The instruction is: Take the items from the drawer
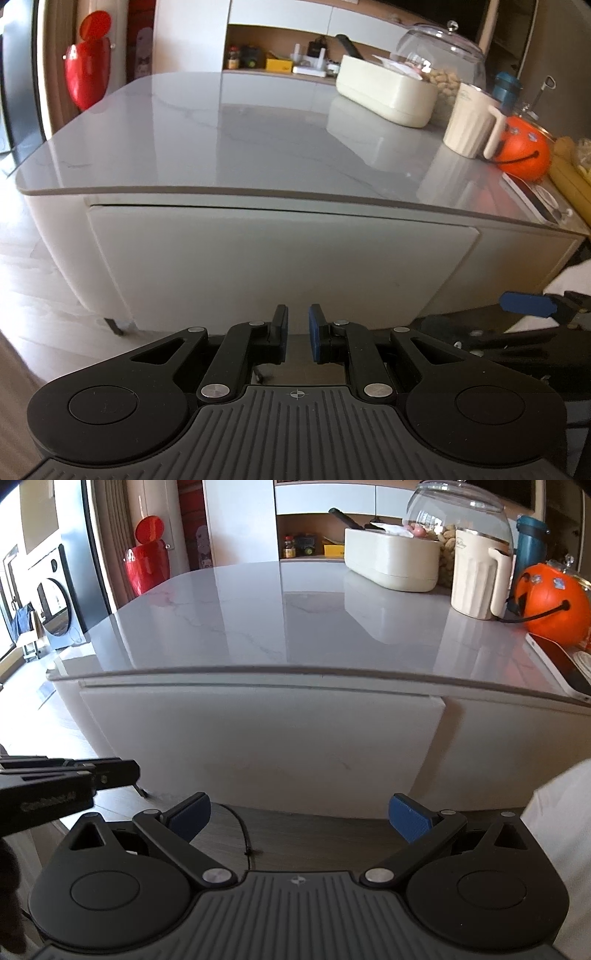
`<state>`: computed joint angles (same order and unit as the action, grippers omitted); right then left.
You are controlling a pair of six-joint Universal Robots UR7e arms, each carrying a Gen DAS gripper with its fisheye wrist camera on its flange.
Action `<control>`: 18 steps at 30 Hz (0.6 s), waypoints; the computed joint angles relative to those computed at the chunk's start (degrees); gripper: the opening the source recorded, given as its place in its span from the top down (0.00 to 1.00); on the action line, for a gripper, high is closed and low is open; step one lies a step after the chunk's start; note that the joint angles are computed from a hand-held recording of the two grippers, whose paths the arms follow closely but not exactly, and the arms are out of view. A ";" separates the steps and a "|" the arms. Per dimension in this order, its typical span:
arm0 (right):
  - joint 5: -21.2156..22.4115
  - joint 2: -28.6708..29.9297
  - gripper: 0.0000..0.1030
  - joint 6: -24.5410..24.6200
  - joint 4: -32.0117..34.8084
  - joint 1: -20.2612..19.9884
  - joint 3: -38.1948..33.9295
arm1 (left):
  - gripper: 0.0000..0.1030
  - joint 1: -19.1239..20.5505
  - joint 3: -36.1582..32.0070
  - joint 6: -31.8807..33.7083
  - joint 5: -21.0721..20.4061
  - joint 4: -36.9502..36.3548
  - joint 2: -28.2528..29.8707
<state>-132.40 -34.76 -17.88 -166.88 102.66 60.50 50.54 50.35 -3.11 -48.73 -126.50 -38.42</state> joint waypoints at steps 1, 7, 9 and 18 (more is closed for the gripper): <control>0.16 0.36 0.00 -0.26 0.48 -0.10 -1.08 | 0.86 0.19 -1.32 -0.12 -0.15 0.74 0.70; 0.01 3.07 0.00 -3.19 3.63 -0.98 -8.67 | 0.86 1.32 -7.68 -0.01 -0.37 4.50 4.06; 0.44 3.54 0.00 -5.33 4.75 -1.43 -10.52 | 0.86 1.89 -10.24 1.81 -0.77 5.50 5.27; 0.64 4.77 0.00 -0.98 15.45 -4.77 -20.57 | 0.86 4.60 -17.17 3.46 -0.92 2.14 8.65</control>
